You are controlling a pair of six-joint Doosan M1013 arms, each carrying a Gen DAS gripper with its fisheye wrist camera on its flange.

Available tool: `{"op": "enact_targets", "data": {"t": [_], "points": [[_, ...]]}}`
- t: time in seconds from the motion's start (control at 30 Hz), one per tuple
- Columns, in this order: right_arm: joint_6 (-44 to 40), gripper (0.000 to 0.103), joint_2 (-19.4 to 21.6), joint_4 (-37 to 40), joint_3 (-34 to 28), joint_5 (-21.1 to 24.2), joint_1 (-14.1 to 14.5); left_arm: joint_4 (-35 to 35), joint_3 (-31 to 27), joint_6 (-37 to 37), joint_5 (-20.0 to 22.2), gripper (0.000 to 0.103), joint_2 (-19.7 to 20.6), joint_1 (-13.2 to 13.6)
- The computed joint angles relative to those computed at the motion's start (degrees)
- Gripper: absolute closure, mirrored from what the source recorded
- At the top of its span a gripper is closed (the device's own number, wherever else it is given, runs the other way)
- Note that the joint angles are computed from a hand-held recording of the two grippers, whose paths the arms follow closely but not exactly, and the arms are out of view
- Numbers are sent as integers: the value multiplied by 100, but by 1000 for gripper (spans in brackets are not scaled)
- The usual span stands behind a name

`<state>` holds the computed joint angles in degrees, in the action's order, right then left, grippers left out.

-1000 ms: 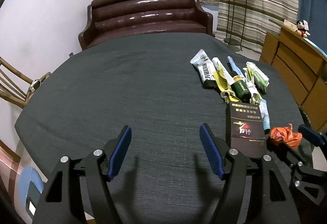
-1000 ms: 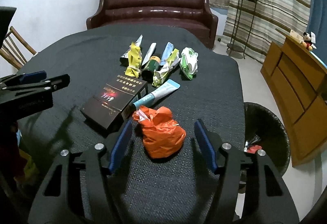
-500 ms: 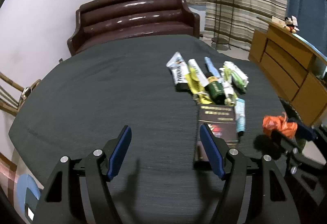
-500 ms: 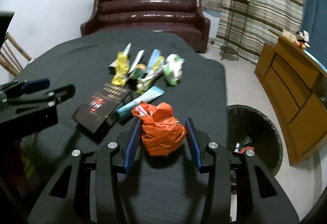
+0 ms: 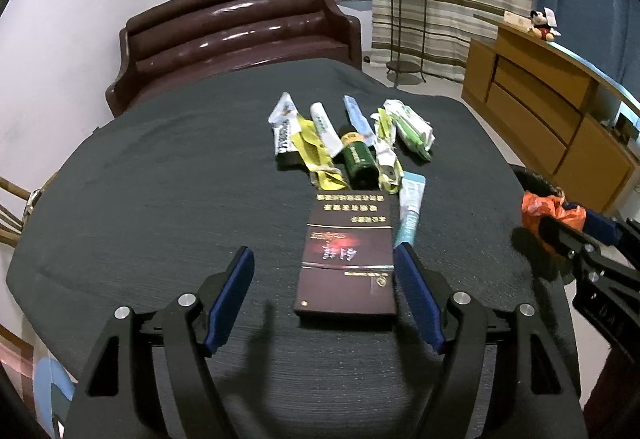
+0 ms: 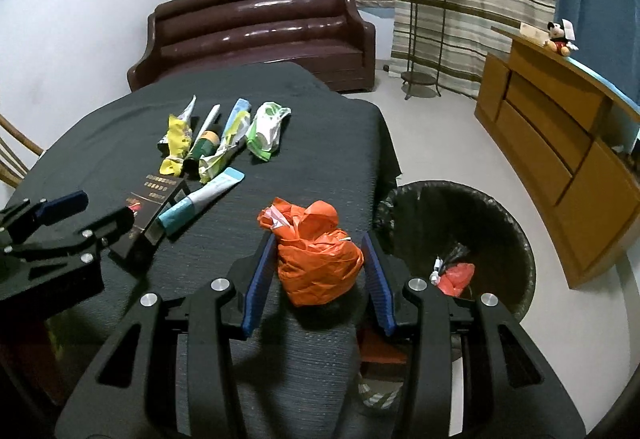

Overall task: Collect trash
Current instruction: 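Lift the orange bag with the right tool while the left tool grasps the cigarette box, then carry both items over the bin and open both tools to drop them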

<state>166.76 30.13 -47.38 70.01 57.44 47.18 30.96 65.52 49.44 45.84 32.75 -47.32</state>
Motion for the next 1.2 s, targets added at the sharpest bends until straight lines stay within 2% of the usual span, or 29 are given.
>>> {"op": "enact_targets", "data": {"t": [0.73,0.8,0.87,1.03,1.2], "points": [[5,60,18,51,23,-36,-14,-460,-202,285,300,33,179,99],[6,60,27,64,24,-41,-15,-480,-199,303,283,36,177,104],[-9,60,39,86,15,-43,-19,-529,-203,381,292,45,181,110],[-18,60,47,111,7,-45,-24,-554,-129,388,197,47,143,120],[41,60,58,66,7,-27,-17,-260,-9,116,28,47,59,92]]}}
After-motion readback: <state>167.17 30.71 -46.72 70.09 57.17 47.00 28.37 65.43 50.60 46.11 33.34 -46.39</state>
